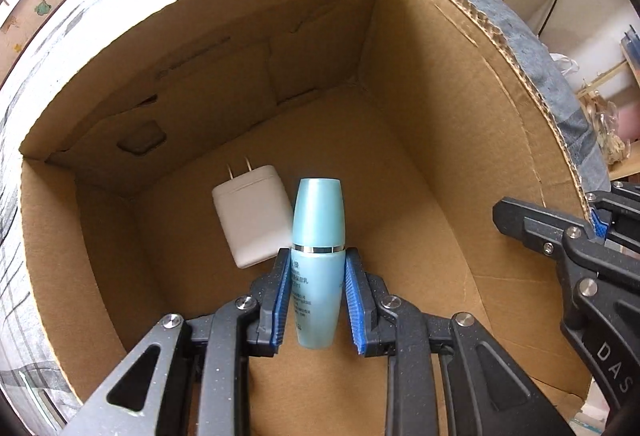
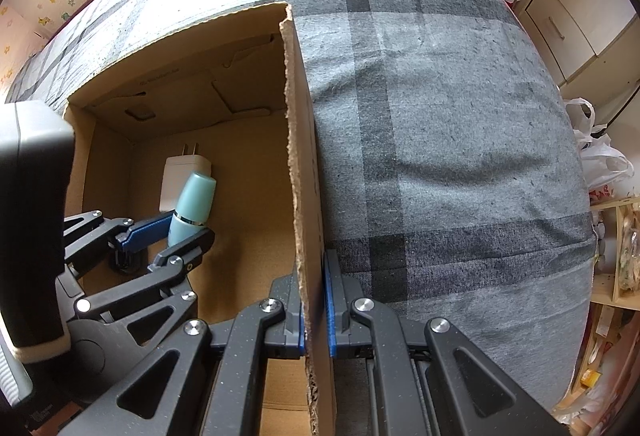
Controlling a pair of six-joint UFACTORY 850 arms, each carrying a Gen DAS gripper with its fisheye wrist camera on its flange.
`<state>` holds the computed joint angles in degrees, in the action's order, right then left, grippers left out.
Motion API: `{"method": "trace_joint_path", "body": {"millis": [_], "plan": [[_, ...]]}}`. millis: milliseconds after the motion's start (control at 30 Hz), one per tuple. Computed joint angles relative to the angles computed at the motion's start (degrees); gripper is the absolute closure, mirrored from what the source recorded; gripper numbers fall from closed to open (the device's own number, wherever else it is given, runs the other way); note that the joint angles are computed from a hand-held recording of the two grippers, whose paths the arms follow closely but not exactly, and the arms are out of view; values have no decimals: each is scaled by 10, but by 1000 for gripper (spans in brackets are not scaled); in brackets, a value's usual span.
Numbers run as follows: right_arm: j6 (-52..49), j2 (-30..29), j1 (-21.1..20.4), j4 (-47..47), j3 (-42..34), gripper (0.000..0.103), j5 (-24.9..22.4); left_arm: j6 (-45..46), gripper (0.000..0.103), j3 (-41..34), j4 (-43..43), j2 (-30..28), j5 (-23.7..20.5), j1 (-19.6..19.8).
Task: Organize rigid objects
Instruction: 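Carry the light-blue bottle with the left gripper into the box, then lay the bottle on the box floor and open the left gripper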
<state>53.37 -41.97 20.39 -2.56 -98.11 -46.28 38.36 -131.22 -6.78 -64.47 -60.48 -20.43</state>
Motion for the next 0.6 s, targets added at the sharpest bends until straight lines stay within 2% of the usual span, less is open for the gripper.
{"method": "trace_joint_path", "body": {"millis": [600], "plan": [[0, 1, -1, 0, 1, 97, 1, 4, 75, -2, 18, -1, 3, -4]]}}
